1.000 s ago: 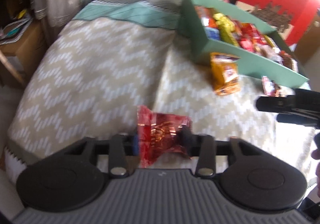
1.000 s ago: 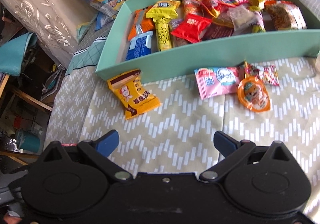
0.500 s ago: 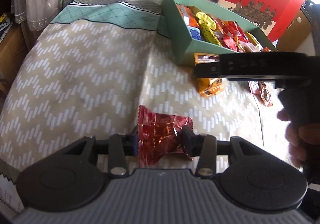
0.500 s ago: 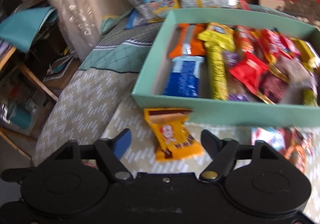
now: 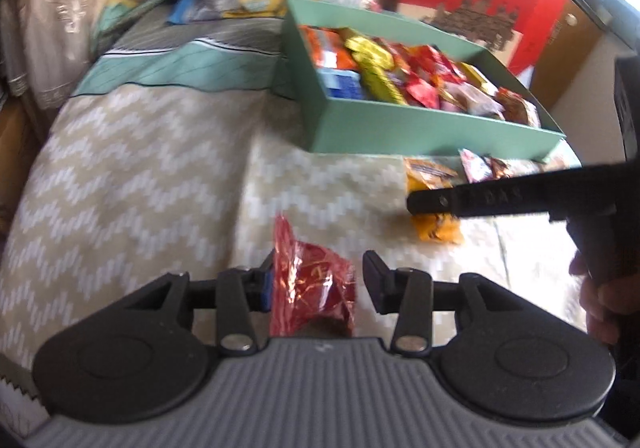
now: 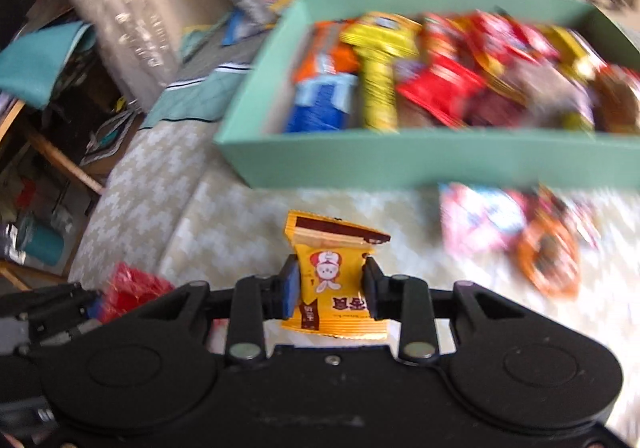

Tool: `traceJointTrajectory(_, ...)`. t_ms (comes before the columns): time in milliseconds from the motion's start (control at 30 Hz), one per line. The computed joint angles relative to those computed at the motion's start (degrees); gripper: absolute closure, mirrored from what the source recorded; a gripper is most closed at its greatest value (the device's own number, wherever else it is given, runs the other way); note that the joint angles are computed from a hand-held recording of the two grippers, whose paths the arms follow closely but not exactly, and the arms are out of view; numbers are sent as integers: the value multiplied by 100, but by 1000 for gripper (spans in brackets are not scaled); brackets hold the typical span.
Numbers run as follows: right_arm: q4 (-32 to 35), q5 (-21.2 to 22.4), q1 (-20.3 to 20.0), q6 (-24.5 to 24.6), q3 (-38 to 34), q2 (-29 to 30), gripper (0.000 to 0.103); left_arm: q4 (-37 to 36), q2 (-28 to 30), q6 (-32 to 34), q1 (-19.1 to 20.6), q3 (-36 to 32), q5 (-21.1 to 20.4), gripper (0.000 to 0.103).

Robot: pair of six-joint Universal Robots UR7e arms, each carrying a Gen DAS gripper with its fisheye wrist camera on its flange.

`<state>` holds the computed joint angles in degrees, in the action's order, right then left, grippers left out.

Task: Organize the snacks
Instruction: 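Grasp the red foil bag with left tool while right tool grasps the yellow biscuit pack, then lower the red foil bag into the box with left tool while right tool lowers biscuits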

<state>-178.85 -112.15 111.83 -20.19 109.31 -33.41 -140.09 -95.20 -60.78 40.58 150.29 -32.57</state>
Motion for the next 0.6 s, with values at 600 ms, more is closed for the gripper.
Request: traceJointTrajectory(600,-469,594,-586,165,832,-806,72,1536,520,-842,-144,-726,-4,74)
